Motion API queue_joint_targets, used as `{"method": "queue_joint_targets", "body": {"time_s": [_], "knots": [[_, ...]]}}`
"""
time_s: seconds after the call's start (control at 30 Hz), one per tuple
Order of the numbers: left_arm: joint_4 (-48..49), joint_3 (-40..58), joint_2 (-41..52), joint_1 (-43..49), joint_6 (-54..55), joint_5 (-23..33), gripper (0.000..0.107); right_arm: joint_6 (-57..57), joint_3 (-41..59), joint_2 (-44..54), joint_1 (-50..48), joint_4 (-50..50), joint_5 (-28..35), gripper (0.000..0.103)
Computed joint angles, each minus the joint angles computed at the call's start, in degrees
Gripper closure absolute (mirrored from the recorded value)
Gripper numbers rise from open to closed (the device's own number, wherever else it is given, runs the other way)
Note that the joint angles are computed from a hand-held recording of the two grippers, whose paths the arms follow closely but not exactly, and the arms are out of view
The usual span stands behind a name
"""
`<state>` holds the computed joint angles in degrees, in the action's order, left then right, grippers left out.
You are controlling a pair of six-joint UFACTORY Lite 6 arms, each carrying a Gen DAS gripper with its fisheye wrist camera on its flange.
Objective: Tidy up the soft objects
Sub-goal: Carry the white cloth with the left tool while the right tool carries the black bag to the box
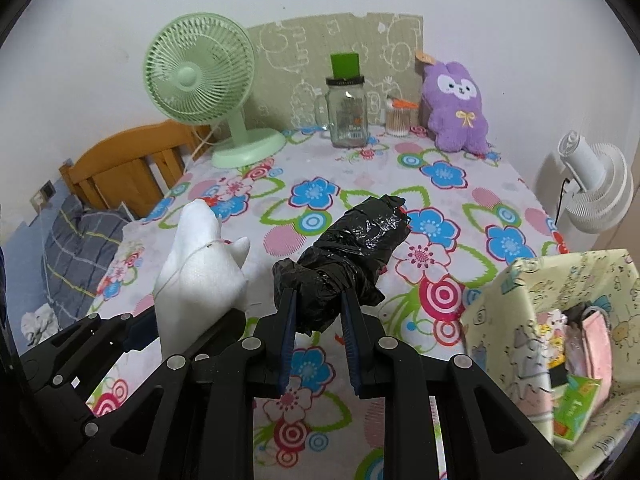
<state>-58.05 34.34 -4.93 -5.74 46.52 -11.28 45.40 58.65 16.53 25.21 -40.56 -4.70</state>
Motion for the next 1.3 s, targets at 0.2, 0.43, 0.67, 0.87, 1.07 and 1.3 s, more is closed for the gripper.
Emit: {"method": "queue_joint_targets", "body": {"time_s": [0.2, 0.43, 0.67, 0.87, 1.07, 1.3], "knots": [[-20.3, -3.01, -7.7, -3.99, 17.66, -1.82, 0.068, 13.17, -5.09, -7.6, -0.77, -14.55, -0.17, 0.078], [-40.41, -4.63, -16.51, -10.33, 34.89, -6.56, 0.068, 39.77, -9.76, -16.92, -2.07, -43.18, -0.99, 0.078], [-47.84, -3.96, -21.1, -17.5, 40.39, -12.78, 0.068, 55.86, -13.65, -25.74, -5.19, -61.24, -3.92, 0.078], [-47.54, -2.54, -20.52, -23.37, 37.63, -17.32, 0.068, 57.53, -15.75, -30.12, -9.65, -64.97, -7.24, 0.078], [-45.22, -0.12, -17.13, -28.2, 33.23, -20.07, 0.068, 53.7, -17.06, -32.2, -15.4, -63.62, -11.02, 0.078], [-42.41, 3.86, -11.43, -32.61, 28.57, -21.44, 0.067, 49.7, -17.07, -32.45, -22.3, -62.35, -15.13, 0.078]]}}
